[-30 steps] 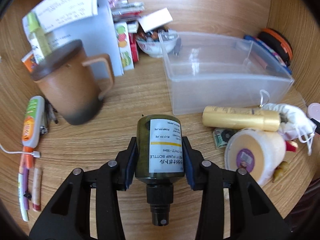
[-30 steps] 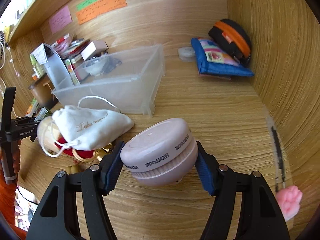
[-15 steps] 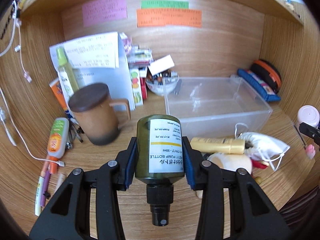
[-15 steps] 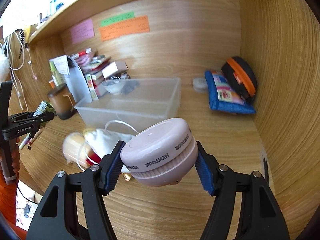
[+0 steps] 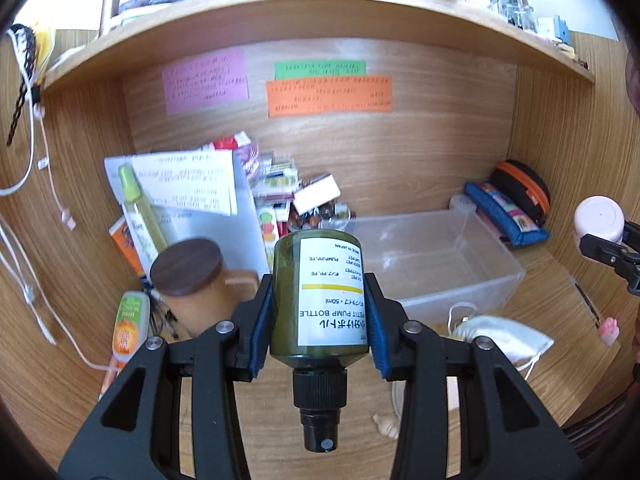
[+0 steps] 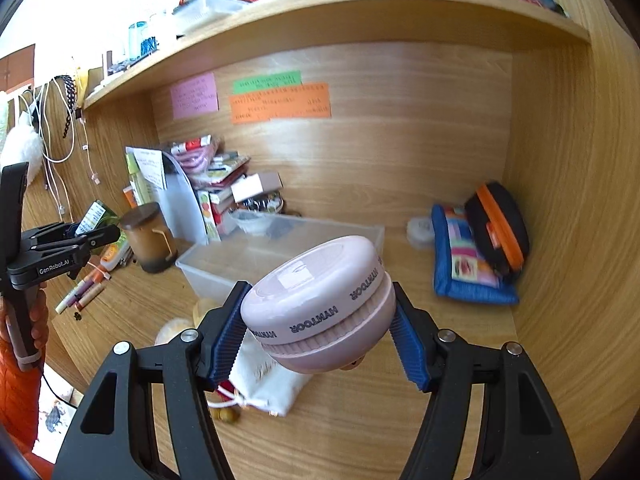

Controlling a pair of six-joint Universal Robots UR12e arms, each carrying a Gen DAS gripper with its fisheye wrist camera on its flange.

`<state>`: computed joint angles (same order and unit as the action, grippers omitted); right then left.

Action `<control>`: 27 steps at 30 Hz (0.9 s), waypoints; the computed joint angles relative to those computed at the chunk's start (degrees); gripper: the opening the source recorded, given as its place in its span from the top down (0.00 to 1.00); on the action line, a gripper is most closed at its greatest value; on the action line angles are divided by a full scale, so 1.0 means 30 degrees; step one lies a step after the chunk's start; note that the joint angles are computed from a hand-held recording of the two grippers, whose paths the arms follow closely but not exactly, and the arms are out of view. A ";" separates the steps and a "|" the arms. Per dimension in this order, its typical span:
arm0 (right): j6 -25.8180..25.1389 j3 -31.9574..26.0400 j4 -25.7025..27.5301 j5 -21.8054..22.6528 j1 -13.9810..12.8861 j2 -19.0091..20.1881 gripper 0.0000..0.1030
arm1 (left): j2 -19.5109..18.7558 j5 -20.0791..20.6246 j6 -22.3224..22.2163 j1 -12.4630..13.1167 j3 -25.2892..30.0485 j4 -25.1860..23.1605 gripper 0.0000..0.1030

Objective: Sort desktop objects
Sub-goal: 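Carry the green bottle and pink device over the clear bin with both grippers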

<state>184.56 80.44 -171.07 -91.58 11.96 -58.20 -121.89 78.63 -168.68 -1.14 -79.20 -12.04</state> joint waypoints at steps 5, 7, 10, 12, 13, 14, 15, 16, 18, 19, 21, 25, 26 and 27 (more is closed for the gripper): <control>-0.0513 -0.0901 0.0090 0.0210 0.0014 0.0413 0.39 | -0.0492 -0.0400 0.0140 -0.0122 0.1109 -0.0306 0.60; -0.0793 -0.1418 0.0250 0.0228 0.0040 0.0694 0.39 | -0.0778 -0.0550 0.0197 -0.0199 0.1691 -0.0510 0.60; -0.0921 -0.2259 0.0906 0.0621 -0.0036 0.1157 0.39 | -0.1250 -0.0792 0.0320 -0.0323 0.2598 -0.1025 0.60; -0.0936 -0.2951 0.1564 0.0998 -0.0140 0.1549 0.39 | -0.1600 -0.0943 0.0388 -0.0394 0.3222 -0.1443 0.60; -0.0936 -0.3214 0.1797 0.1043 -0.0168 0.1708 0.39 | -0.1817 -0.0961 0.0440 -0.0453 0.3591 -0.1716 0.60; -0.0966 -0.3646 0.2195 0.1090 -0.0214 0.1973 0.39 | -0.2010 -0.0953 0.0473 -0.0507 0.3904 -0.1943 0.60; -0.0935 -0.3889 0.2442 0.1209 -0.0274 0.2131 0.39 | -0.2282 -0.0991 0.0524 -0.0565 0.4352 -0.2321 0.60; -0.0884 -0.4241 0.2845 0.1384 -0.0338 0.2348 0.39 | -0.2492 -0.1026 0.0585 -0.0605 0.4693 -0.2650 0.60; -0.0728 -0.5013 0.3753 0.1742 -0.0474 0.2839 0.39 | -0.2963 -0.0972 0.0746 -0.0698 0.5446 -0.3426 0.60; -0.0653 -0.5366 0.4194 0.1790 -0.0503 0.3075 0.39 | -0.3228 -0.0875 0.0859 -0.0764 0.5847 -0.3819 0.60; -0.0629 -0.6124 0.5021 0.1841 -0.0549 0.3589 0.39 | -0.3841 -0.0569 0.1167 -0.0931 0.6755 -0.4717 0.60; -0.0878 -0.7573 0.6613 0.2346 -0.0662 0.4530 0.39 | -0.4920 -0.0133 0.1567 -0.1175 0.8314 -0.6264 0.60; -0.0995 -0.7888 0.6999 0.2362 -0.0667 0.4729 0.39 | -0.5162 -0.0073 0.1653 -0.1214 0.8682 -0.6650 0.60; -0.1091 -0.8286 0.7444 0.2361 -0.0672 0.4971 0.39 | -0.5417 -0.0040 0.1738 -0.1248 0.9045 -0.7051 0.60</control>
